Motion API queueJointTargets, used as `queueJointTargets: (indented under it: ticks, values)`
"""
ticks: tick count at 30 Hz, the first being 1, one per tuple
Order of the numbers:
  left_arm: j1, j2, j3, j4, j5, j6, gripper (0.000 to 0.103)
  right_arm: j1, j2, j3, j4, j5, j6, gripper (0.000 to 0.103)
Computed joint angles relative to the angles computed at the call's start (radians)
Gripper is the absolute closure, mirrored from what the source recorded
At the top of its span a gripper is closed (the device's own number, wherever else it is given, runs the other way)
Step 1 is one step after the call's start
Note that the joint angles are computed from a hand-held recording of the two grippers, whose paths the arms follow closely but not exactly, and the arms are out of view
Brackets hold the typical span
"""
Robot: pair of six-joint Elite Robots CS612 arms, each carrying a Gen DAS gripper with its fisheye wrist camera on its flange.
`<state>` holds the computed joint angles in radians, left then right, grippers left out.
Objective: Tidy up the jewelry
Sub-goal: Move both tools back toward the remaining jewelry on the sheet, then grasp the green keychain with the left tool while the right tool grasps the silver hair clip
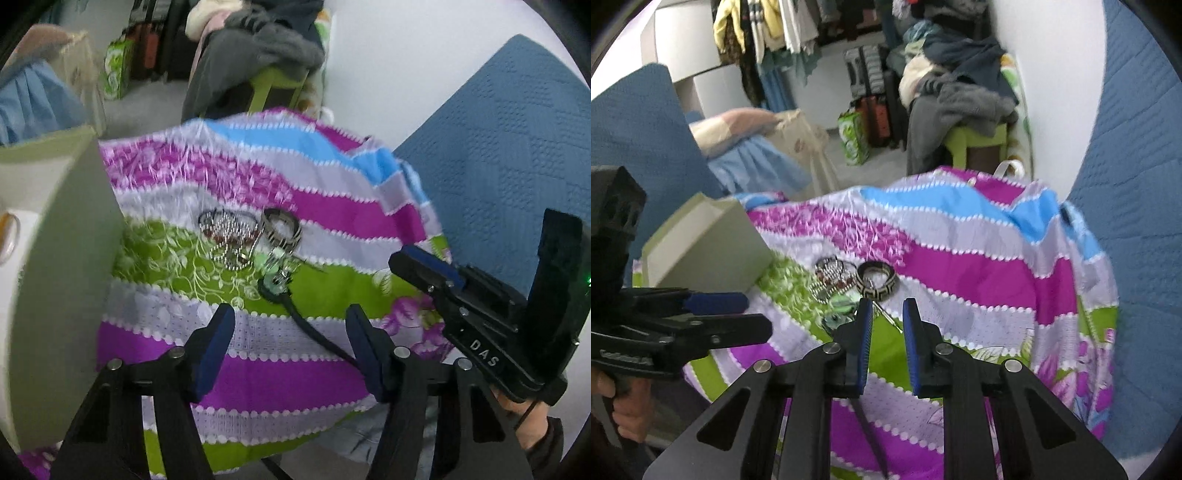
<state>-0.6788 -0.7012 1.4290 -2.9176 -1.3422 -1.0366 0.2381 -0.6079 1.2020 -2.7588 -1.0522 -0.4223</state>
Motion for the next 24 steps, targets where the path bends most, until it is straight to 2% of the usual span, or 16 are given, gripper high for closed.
queueJointTargets:
  ticks: [4, 8, 14, 16, 18, 23, 24]
  values:
    - [0.009, 0.029, -0.029, 0.030, -0.012, 0.003, 0.041, 0.001, 0.036, -0.062, 0.095, 0.030, -0.055, 0.089]
    - [0.018, 0.056, -0.058, 0.039, -0.025, 0.014, 0.042, 0.011, 0.071, -0.126, 0.196, 0.021, -0.120, 0.089]
    - [0.024, 0.084, -0.103, 0.075, -0.025, 0.045, 0.044, 0.015, 0.090, -0.162, 0.248, 0.032, -0.139, 0.089]
    - [0.025, 0.095, -0.126, 0.107, -0.028, 0.064, 0.058, 0.012, 0.094, -0.170, 0.252, 0.031, -0.126, 0.089]
    - [0.027, 0.105, -0.141, 0.112, -0.041, 0.067, 0.060, 0.010, 0.099, -0.177, 0.256, 0.033, -0.115, 0.089]
    - [0.012, 0.121, -0.181, 0.185, 0.033, 0.141, 0.061, 0.010, 0.105, -0.188, 0.263, 0.023, -0.103, 0.088]
    - [0.009, 0.121, -0.187, 0.208, 0.051, 0.148, 0.071, 0.011, 0.106, -0.190, 0.263, 0.019, -0.102, 0.088]
